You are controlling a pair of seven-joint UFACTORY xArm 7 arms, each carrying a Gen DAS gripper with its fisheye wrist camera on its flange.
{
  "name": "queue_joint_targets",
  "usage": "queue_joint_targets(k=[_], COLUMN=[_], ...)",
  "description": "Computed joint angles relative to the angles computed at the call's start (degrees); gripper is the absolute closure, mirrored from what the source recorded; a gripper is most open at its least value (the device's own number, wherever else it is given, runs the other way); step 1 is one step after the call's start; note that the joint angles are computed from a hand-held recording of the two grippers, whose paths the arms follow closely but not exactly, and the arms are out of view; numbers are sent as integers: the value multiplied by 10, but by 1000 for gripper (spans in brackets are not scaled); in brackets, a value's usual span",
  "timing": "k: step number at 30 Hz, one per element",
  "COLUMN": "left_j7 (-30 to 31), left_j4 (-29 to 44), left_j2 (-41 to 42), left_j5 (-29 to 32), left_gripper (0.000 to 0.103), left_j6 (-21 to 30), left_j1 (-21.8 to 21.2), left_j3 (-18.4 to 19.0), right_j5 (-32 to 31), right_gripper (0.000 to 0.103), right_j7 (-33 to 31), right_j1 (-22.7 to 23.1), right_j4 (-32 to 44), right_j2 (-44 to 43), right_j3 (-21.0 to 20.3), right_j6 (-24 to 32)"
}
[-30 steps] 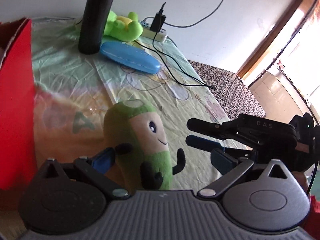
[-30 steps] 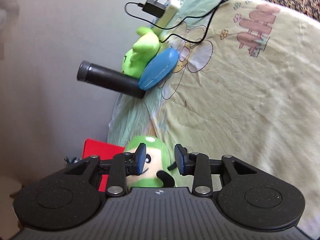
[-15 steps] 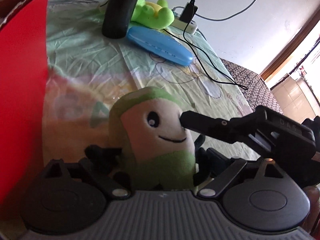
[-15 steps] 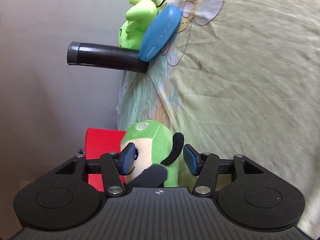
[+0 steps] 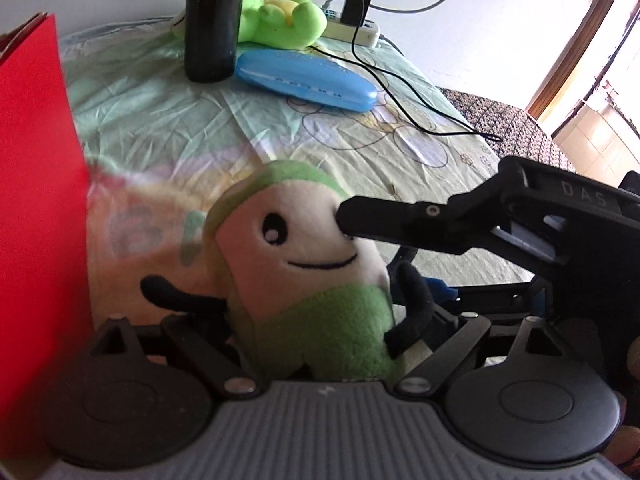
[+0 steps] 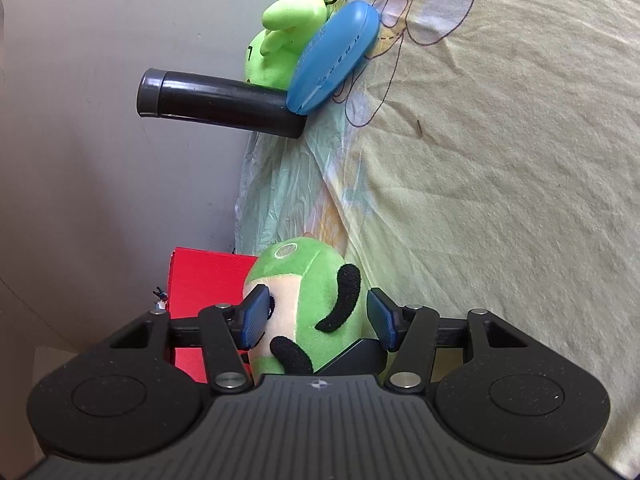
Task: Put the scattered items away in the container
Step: 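Pinch the bean plush's head with the left gripper while the right gripper holds its body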
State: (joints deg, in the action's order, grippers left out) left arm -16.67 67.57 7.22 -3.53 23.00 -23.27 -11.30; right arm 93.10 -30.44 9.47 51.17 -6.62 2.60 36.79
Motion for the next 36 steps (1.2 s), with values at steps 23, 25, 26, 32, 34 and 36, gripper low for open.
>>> queue_joint_targets(k=[23, 25, 26, 32, 34, 36], left_j7=[-12, -14, -16, -34, -38, -39], left_j4=[-5, -9, -11, -21, -26, -33], left_j2=[-51, -56, -58, -67, -71, -78], left_j5=[57, 58, 59, 70, 71, 67], left_gripper=[24, 24, 24, 25, 25, 24], left_j6=[152, 155, 155, 153, 153, 152], left_j1=[-31, -32, -32, -33, -33, -32], left_j3=[-16, -16, -17, -18, -18, -18], right_j5=[-84, -85, -86, -85, -77, -70], right_gripper=[52, 50, 49, 42, 43, 50], right_j7=[54, 60, 63, 68, 61, 47], right_j1=[37, 40, 42, 52, 54, 54], right_j4=[-96, -104, -107, -111, -111, -110], right_j2=[-123, -132, -135, -137, -134, -133], right_j3=[-16, -17, -17, -16, -21, -24], right_j6=[-24, -26, -28, -43, -33, -22])
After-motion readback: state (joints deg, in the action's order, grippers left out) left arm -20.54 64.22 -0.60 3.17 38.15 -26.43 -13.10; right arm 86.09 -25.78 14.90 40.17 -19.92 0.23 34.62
